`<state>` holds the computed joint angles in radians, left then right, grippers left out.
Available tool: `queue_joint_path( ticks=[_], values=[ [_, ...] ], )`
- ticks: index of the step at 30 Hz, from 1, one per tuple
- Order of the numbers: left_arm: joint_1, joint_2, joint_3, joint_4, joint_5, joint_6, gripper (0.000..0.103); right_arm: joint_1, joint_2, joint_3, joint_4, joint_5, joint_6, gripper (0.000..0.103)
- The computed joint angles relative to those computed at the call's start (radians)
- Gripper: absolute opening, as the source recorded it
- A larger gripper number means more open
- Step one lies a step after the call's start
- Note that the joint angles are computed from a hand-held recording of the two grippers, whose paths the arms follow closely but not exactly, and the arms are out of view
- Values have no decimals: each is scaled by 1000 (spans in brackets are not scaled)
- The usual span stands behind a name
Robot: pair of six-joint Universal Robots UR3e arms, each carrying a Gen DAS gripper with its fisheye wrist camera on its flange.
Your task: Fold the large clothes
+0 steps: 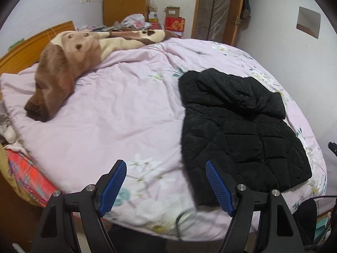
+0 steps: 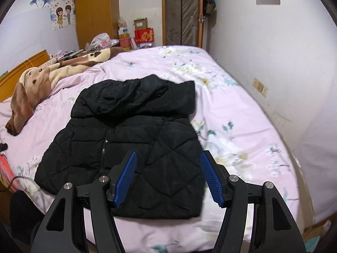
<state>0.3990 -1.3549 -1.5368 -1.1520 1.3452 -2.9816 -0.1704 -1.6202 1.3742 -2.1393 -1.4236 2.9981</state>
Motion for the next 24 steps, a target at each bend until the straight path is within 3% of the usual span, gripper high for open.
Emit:
queue_joint_path(
  ticks=[8, 16, 20, 24],
  values=[
    [54, 61, -44, -33, -43, 10, 80, -83, -130, 98, 19, 58, -3, 66],
    [-118, -71, -204, 136, -19, -93, 80, -69, -164, 303, -16, 6, -1, 72],
    [-188, -160, -196, 172, 5, -153, 80, -68, -148, 368, -53, -18, 17, 72],
    [-228, -204, -176, 202, 21, -149, 80, -61, -118, 403, -96, -42, 23, 73]
  ],
)
